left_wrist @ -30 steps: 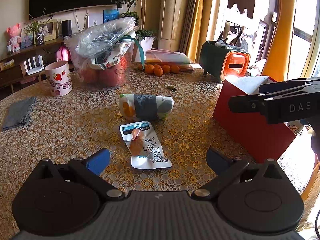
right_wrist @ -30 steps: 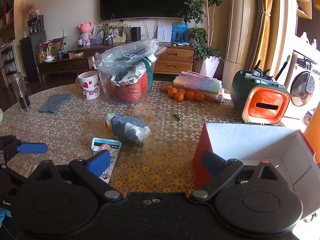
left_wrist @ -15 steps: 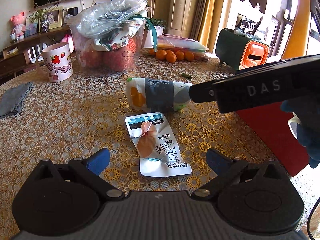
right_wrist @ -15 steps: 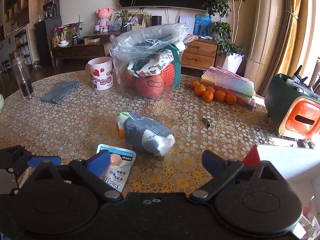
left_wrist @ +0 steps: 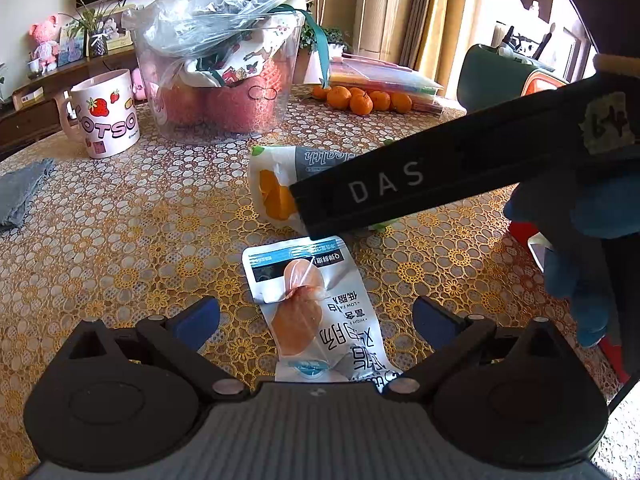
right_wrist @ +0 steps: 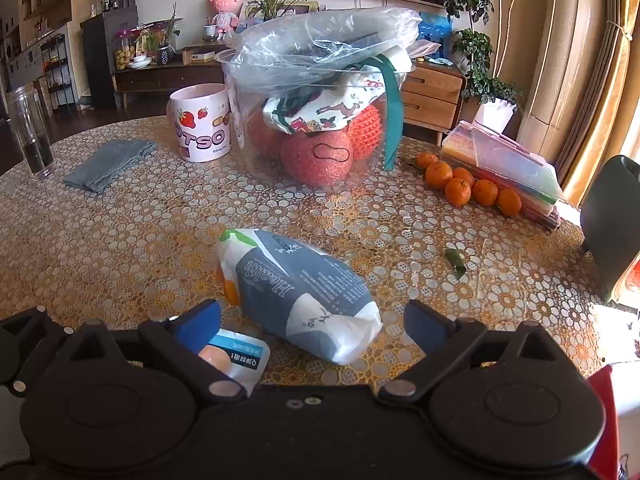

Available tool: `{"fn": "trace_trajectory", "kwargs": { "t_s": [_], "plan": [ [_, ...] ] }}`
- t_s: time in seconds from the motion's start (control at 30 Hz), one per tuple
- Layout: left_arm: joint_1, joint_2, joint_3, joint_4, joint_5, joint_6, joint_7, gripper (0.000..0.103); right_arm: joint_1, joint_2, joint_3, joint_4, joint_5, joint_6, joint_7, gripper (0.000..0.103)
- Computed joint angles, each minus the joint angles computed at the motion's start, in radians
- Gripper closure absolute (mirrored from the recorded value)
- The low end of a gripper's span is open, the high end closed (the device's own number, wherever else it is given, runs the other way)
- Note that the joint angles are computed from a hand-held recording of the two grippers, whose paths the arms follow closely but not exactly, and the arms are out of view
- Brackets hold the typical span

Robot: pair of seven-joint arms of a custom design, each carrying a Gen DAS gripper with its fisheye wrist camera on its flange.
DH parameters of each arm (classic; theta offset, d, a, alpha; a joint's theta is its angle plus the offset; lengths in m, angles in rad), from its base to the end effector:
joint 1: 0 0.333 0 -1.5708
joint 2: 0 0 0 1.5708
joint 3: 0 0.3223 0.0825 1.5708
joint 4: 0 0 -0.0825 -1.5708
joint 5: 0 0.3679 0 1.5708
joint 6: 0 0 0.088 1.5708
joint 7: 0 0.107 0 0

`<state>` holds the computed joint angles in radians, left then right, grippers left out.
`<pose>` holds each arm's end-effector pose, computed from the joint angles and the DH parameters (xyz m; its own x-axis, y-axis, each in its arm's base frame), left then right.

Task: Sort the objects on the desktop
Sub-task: 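Close the right tool on the white-grey bagged bread while the left tool closes on the clear snack packet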

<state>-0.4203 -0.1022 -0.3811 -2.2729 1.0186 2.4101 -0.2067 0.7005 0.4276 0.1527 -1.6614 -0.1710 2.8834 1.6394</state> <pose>0.3581 -0.3668 0.4381 0.2262 -0.9719 0.0647 -0.6631 -0.2023 -0.7207 0.4707 0.5264 0.4720 0.7675 -0.6400 0.0366 -0.4256 -0.5515 -0.7174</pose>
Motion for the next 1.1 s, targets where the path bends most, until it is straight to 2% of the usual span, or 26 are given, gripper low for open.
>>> {"fn": "trace_trajectory", "kwargs": {
  "t_s": [0.33, 0.47, 0.67, 0.87, 1.1],
  "plan": [
    [0.005, 0.032, 0.017, 0.012, 0.014, 0.007, -0.013, 0.0, 0.008, 0.098, 0.005, 0.124, 0.019, -0.064, -0.043, 0.005],
    [-0.002, 0.046, 0.018, 0.023, 0.027, -0.016, -0.012, 0.001, 0.007, 0.123, 0.008, 0.157, 0.04, -0.077, -0.048, 0.005],
    [-0.01, 0.047, 0.021, 0.021, 0.054, -0.021, -0.012, 0.002, 0.003, 0.14, 0.013, 0.179, 0.059, -0.096, -0.075, 0.011],
    [-0.019, 0.048, 0.02, 0.023, 0.069, -0.034, 0.005, 0.019, 0.012, 0.137, 0.001, 0.168, 0.058, -0.084, -0.064, 0.02],
    [-0.02, 0.049, 0.023, 0.022, 0.083, -0.028, 0.01, 0.032, 0.02, 0.114, -0.02, 0.14, 0.043, -0.064, -0.018, 0.04]
  ]
}}
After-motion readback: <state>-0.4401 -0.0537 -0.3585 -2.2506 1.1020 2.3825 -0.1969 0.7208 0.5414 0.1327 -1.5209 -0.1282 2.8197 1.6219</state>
